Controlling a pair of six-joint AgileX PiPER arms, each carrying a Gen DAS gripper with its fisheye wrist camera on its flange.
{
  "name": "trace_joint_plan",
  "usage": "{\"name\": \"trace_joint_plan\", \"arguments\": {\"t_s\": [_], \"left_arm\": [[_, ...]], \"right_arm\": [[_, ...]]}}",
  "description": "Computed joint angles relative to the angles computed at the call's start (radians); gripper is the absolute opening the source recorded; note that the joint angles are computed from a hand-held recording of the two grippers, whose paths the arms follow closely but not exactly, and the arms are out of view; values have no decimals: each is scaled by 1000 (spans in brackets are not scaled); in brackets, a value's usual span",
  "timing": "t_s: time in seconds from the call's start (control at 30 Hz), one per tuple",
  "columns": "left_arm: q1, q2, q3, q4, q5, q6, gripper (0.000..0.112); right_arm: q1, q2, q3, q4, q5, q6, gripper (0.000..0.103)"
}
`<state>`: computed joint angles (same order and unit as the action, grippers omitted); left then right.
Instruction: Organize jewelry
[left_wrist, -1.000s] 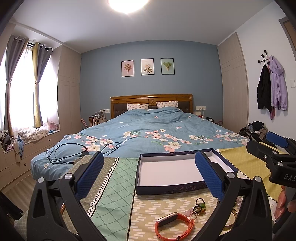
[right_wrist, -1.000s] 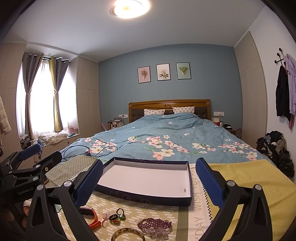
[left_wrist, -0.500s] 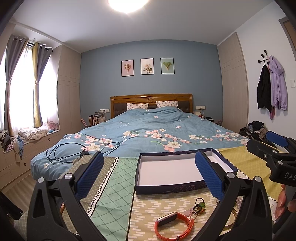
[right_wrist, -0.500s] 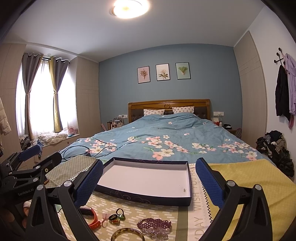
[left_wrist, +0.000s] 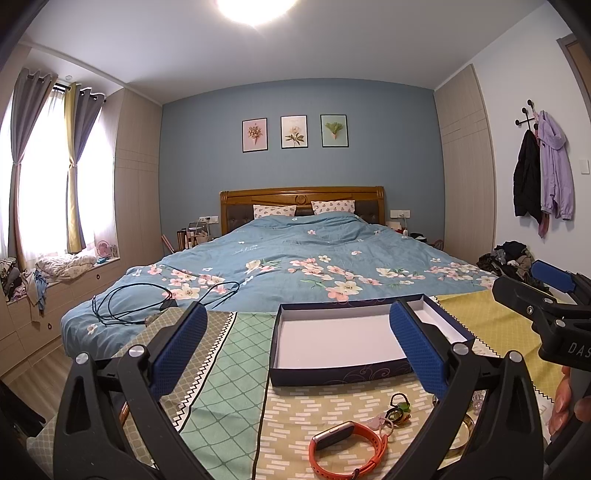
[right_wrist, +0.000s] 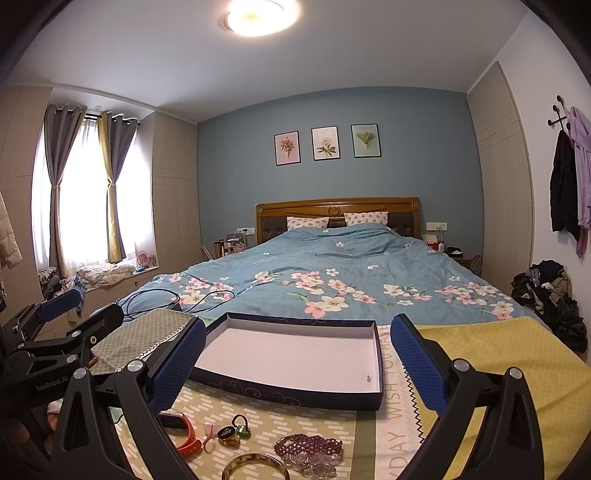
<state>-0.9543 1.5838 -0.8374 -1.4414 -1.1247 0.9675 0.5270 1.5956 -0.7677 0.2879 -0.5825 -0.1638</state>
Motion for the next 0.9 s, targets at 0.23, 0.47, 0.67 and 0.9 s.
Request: {"name": "trace_joint_plan", "arguments": {"t_s": [0.23, 0.47, 0.67, 0.9], "left_arm": [[1, 3, 5, 4, 4, -8, 97], [6, 6, 18, 7, 16, -24, 97], [14, 6, 24, 12, 32, -27, 97], [54, 3, 29, 25, 98, -24, 97]], "right_arm": [[-1, 0, -4, -3, 9, 4, 97], [-2, -2, -3, -5, 11, 6, 97], [-3, -2, -1, -11, 18, 8, 97], [-17, -1, -14, -37, 60, 25, 97]]}}
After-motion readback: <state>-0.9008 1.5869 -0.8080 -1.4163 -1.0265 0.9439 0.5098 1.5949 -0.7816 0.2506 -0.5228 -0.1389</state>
